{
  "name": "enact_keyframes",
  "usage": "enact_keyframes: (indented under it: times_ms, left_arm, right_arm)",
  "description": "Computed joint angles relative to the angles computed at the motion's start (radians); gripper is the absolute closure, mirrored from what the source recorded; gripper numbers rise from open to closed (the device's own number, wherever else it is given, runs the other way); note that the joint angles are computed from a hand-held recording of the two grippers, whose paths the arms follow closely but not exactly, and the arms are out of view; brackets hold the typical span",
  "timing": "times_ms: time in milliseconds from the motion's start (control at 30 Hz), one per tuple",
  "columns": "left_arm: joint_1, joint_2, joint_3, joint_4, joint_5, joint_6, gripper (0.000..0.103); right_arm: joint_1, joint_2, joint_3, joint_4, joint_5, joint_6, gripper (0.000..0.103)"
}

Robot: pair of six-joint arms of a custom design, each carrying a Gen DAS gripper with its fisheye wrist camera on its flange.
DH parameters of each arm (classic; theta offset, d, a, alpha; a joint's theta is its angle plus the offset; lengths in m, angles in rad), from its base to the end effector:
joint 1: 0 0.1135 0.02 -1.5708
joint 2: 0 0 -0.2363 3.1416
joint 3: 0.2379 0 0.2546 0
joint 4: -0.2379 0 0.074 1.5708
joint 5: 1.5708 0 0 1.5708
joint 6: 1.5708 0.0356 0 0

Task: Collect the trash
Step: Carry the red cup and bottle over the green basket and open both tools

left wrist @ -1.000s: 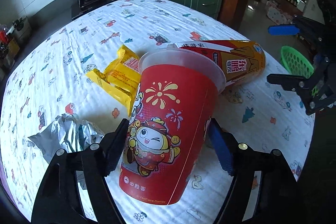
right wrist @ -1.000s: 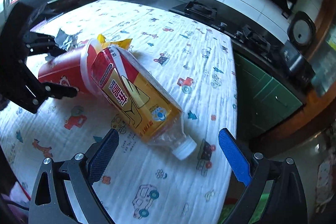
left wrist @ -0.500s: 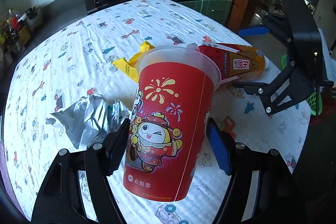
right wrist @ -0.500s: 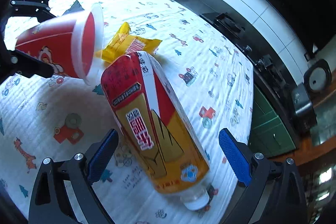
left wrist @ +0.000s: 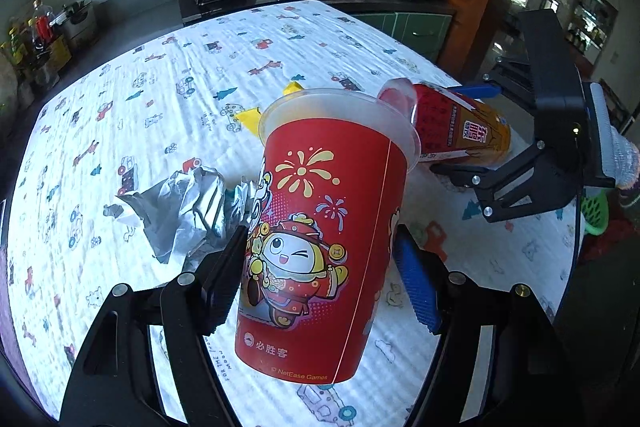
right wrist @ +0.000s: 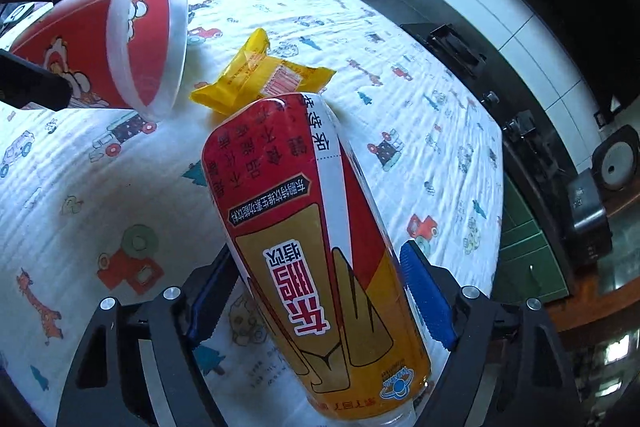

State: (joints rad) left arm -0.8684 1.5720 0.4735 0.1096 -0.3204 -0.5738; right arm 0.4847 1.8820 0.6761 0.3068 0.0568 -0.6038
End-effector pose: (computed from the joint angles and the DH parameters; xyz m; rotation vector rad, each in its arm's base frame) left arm 0.1672 -0.1802 0.0667 0.2466 2.4842 -0.1904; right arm 0.2707 0.1403 0.0430 -1.2588 2.1273 -0.1215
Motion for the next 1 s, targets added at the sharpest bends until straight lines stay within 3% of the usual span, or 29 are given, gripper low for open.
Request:
enact_keyframes:
  times_ms: [233,567,700,800,867,1000]
  left_arm:
    - [-0.067,-0.028,0.011,0.01,-0.024,-0.036,0.033]
    - [-0.195,0.002,0.117,-0.008,-0.066,-0.061,0.033]
    - [-0.232,0.077,0.199,0.008,-0.058,-0.054,0.033]
    - [-0.258,0.158,0.286,0.018,-0.042,-0.049,0.033]
    - [-0.279,0.216,0.356,0.022,-0.032,-0.035,0.033]
    - [-0.308,0.324,0.49,0.023,-0.009,-0.012,0.033]
  right_arm:
    - [-0.068,-0.202,-0.131,-0.039,-0.079,0.094,0.027]
    - [-0.234,-0.645,-0.389,-0.145,-0.203,0.201,0.028]
    - [-0.411,-0.935,-0.495,-0.296,-0.32,0.187,0.029]
    - [-0.604,-1.197,-0.547,-0.499,-0.44,0.138,0.029]
    - [-0.815,-1.324,-0.553,-0.658,-0.572,0.043,0.029]
    - [-1.143,-1.241,-0.533,-0.693,-0.698,-0.132,0.029]
